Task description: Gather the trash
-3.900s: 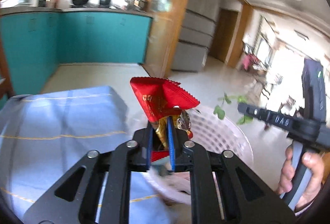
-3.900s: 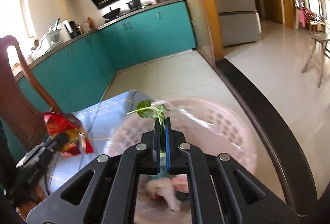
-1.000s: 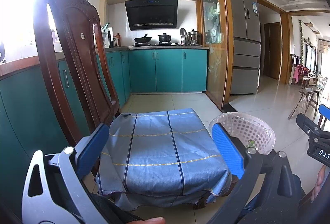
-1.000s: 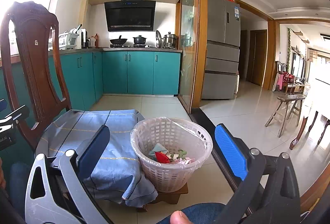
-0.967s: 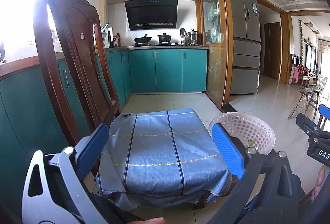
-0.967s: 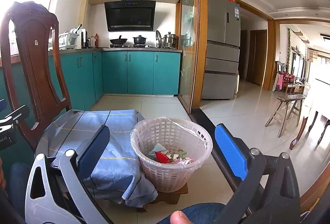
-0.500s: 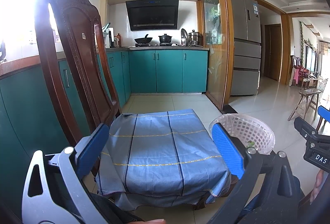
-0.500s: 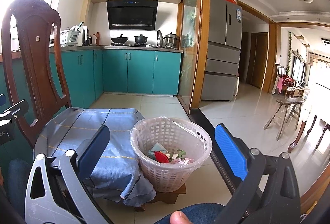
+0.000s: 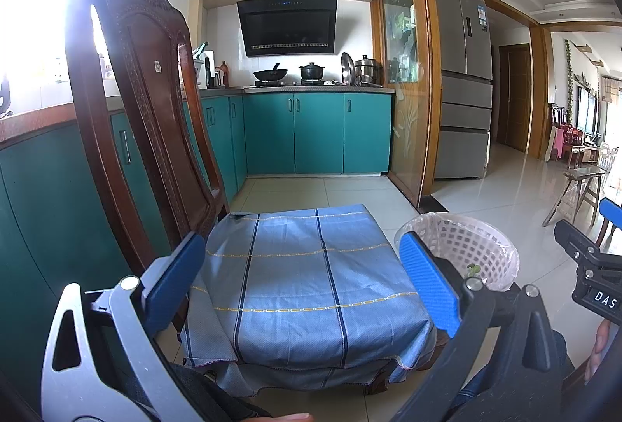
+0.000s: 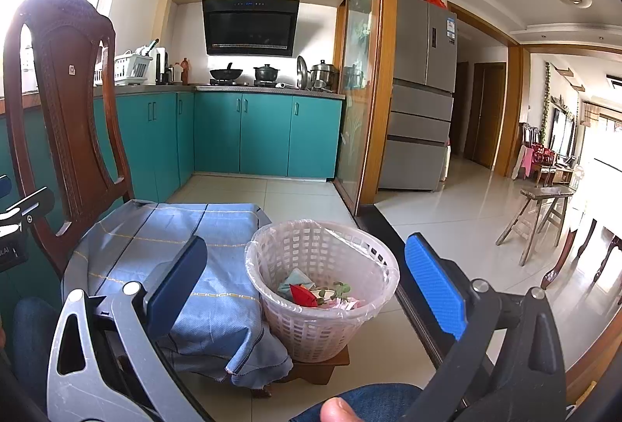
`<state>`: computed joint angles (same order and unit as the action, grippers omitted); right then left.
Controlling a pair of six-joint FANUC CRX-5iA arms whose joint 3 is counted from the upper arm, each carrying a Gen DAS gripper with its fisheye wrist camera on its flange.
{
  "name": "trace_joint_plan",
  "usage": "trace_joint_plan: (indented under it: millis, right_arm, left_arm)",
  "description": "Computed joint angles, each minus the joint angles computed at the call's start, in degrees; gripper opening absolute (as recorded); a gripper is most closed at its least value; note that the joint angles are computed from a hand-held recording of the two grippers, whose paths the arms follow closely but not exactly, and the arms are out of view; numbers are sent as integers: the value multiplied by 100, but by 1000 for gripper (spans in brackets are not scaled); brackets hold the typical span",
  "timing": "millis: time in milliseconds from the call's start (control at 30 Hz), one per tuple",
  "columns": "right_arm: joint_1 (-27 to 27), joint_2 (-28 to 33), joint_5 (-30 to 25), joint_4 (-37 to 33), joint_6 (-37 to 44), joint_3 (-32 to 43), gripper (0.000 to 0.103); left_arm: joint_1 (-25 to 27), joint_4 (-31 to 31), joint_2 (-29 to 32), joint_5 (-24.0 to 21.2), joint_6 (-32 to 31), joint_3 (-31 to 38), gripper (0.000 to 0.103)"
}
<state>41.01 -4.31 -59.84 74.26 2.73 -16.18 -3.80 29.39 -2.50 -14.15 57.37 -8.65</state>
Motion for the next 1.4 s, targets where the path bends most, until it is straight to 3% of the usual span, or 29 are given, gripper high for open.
trace_joint_plan:
  millis: [1067, 1200, 1400]
  right_arm:
    - [-141, 6, 114, -189, 86, -94, 100]
    - [-168, 37, 129, -230, 119, -55, 100]
    - [-209, 82, 190, -327, 169, -25, 100]
  left_arm:
    - [-34, -722, 175, -265, 649, 304, 100]
    - [-52, -489, 198, -190, 435, 237, 100]
    - [-33, -886, 400, -522, 791, 543, 100]
